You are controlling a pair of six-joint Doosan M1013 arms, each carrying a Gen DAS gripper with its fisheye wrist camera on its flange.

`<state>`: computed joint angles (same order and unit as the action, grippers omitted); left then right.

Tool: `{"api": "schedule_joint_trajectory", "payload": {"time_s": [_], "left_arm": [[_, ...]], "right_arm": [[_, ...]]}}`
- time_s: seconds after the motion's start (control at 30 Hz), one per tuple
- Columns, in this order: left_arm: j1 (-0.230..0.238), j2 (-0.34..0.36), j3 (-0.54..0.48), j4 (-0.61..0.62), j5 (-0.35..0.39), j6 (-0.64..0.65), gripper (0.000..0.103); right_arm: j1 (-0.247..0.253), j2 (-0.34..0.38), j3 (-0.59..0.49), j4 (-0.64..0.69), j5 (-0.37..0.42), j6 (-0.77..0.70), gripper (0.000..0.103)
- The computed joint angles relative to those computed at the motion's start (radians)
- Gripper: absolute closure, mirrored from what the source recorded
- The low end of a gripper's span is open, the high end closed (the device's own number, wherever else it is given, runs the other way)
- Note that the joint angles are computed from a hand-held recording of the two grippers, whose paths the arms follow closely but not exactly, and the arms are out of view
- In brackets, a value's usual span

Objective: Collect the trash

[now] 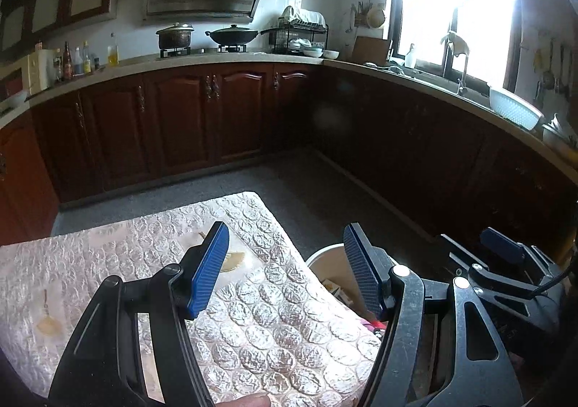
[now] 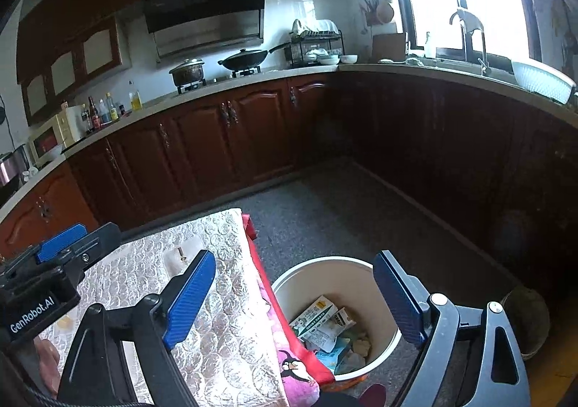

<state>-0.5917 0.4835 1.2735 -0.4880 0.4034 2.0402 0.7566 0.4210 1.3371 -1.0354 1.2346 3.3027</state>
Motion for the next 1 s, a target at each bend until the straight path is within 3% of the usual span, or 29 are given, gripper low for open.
{"api": "schedule_joint_trajectory", "payload": {"time_s": [1.0], "left_arm": [[0.003,-0.012,0.025,-0.026,-0.026,0.029,0.038]], "right_arm": [[0.013,0.012,-0.026,-0.017,0.036,-0.039,0.015]]}}
